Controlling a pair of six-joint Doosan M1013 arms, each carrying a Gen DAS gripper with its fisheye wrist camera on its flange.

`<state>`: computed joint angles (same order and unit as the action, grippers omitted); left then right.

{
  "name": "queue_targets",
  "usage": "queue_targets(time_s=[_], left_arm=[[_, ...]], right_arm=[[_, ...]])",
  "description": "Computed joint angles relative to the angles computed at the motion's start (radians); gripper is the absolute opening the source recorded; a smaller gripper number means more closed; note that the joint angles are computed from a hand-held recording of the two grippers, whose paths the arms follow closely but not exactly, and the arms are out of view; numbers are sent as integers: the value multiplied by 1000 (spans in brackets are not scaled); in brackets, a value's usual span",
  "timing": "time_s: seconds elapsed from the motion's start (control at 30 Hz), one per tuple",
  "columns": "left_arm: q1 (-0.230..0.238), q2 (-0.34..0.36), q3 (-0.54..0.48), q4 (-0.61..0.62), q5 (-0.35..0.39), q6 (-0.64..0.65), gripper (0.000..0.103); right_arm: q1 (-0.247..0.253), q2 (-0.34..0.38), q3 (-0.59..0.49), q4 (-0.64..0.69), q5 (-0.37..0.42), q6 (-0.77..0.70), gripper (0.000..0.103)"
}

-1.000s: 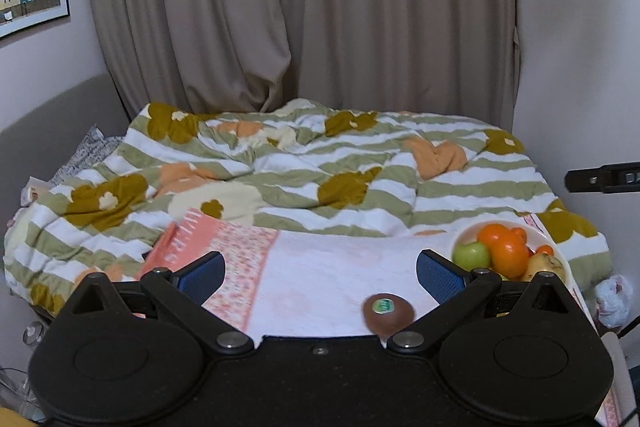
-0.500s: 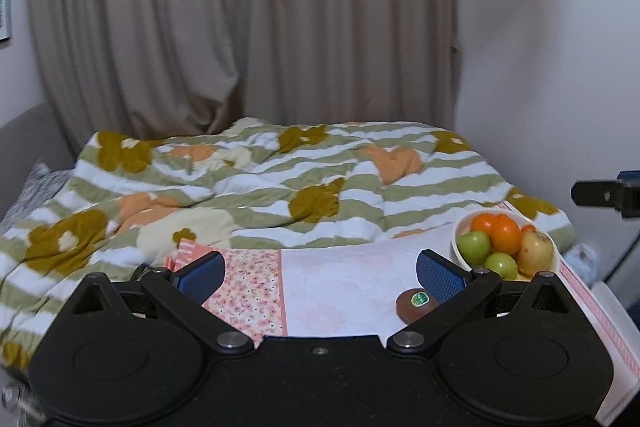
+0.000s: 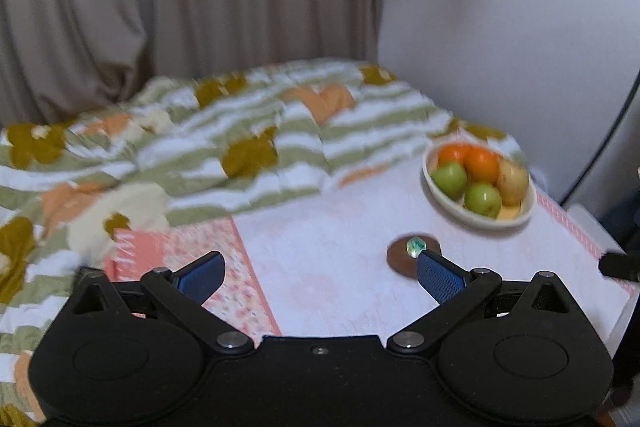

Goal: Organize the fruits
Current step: 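Move both tools back toward the kiwi and the red tomato, then grasp the kiwi with the left tool while the right tool grasps the red tomato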

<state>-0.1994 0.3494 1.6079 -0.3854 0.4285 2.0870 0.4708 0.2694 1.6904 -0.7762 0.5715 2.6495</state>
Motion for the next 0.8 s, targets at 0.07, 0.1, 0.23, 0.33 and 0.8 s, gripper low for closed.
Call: queue_targets(time_s=[0.07,0.1,0.23,0.33,0.8], left_arm=[[0,28,-30,-25,44,25,103],[2,40,-41,-39,60,40,103],[-9,87,-89,-47,121,47,103],[-17,124,-130,-74,176,69,103],[-68,278,-293,-62,326,43,90]], right_arm=[[9,16,-6,18,18,-22,103],[11,24,-11,29,23,-35,103],[19,58,-22,64,28,-72,103],[19,82,-28,95,17,-106,103],[-12,170,-64,324,-24,-339,85]])
